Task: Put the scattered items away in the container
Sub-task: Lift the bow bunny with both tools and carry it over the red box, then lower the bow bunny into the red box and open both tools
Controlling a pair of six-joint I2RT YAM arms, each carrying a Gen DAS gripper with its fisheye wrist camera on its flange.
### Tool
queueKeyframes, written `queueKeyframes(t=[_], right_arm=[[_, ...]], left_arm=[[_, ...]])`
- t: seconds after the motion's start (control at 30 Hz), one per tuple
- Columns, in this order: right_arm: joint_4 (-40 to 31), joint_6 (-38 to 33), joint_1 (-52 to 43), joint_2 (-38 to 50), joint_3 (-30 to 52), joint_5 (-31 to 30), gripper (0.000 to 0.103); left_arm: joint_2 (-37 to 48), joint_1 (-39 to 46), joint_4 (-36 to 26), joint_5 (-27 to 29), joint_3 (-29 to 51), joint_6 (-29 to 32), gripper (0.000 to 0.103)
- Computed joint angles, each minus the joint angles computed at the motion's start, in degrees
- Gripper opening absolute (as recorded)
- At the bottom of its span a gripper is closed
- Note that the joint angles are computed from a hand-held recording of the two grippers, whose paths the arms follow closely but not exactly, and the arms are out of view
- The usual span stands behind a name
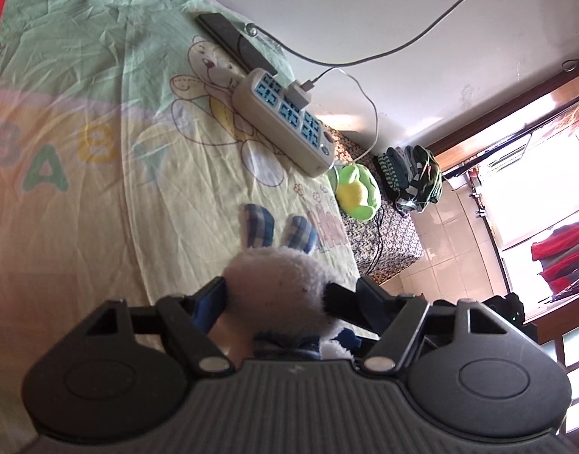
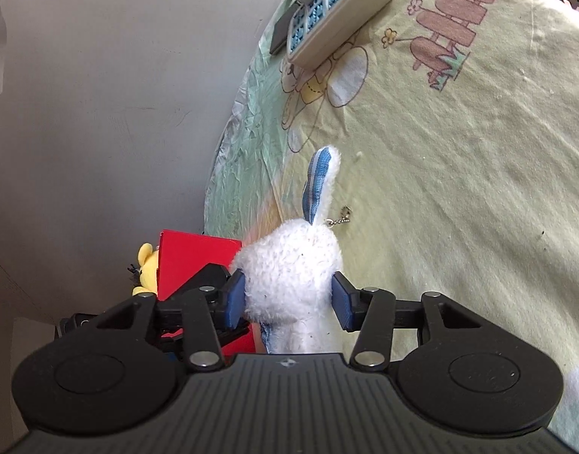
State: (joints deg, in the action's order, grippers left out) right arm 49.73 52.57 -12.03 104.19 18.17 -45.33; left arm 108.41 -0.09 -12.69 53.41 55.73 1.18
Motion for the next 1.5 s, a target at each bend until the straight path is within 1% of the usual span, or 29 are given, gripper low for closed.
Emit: queueKeyframes(t=[0.17, 0.27, 0.37, 0.47, 0.6, 0.67, 0.73, 0.83, 0.9, 1.03, 1.17, 1.2, 1.3, 1.37, 1.43, 1.5], right_arm=[[-2.34, -0.92, 4.09, -12.2, -2.39, 5.21, 0.05], [-3.95, -1.33, 8.95, -18.63, -2.0, 9.52, 0.05], [-4.9, -1.27, 14.3, -22.66, -0.33, 13.92, 0.051], [-3.3, -1.47, 20.36, -23.65, 1.66, 18.44, 0.051], [2.01, -0.49, 29.54, -18.71, 6.52, 24.31, 0.051], [4.19, -0.54, 34.02, -14.57, 10.4, 26.75, 0.051], [5.43, -1.71, 38.04, -9.71, 15.36, 28.66, 0.051], [5.37, -3.8, 43.38, -2.07, 23.87, 31.14, 0.051], [4.79, -4.99, 46.31, 2.9, 29.57, 32.41, 0.051], [3.45, -5.09, 50.04, 12.91, 40.76, 34.6, 0.05], [0.89, -7.76, 52.96, 19.62, 49.2, 38.38, 0.05], [0.59, -8.81, 53.76, 20.5, 50.3, 39.37, 0.05], [-1.8, -14.28, 56.12, 22.83, 54.18, 43.35, 0.05], [-2.77, -18.19, 57.5, 23.76, 55.66, 46.18, 0.05], [-3.07, -20.57, 58.84, 24.19, 55.4, 48.75, 0.05], [-3.17, -19.83, 59.3, 25.13, 55.37, 49.48, 0.05]], left_arm=[[-6.79, 3.96, 0.66, 4.57, -2.5, -0.02, 0.073], [-10.42, 8.19, -1.22, 8.12, -2.81, 1.35, 0.073], [-13.76, 13.12, -4.85, 11.5, -2.13, 4.5, 0.073], [-14.77, 19.8, -12.99, 15.1, 2.03, 12.09, 0.073], [-12.94, 29.25, -24.1, 18.39, 9.47, 23.5, 0.073], [-9.55, 33.87, -31.12, 19.66, 15.43, 30.13, 0.073], [-5.24, 37.69, -37.53, 20.18, 21.94, 35.34, 0.073], [0.2, 42.56, -42.11, 20.17, 29.51, 39.73, 0.075], [4.42, 45.06, -43.92, 20.21, 34.69, 41.2, 0.076], [13.22, 47.5, -46.22, 19.09, 45.05, 40.43, 0.077], [21.24, 49.14, -49.39, 19.05, 54.57, 41.0, 0.077], [23.19, 49.44, -50.07, 18.92, 57.06, 41.29, 0.077], [25.35, 49.23, -46.6, 17.9, 58.9, 39.71, 0.076], [26.88, 48.96, -46.18, 16.64, 60.56, 40.46, 0.076], [28.01, 48.68, -47.69, 14.69, 62.15, 42.69, 0.076], [30.38, 49.07, -52.73, 13.46, 65.61, 47.07, 0.076]])
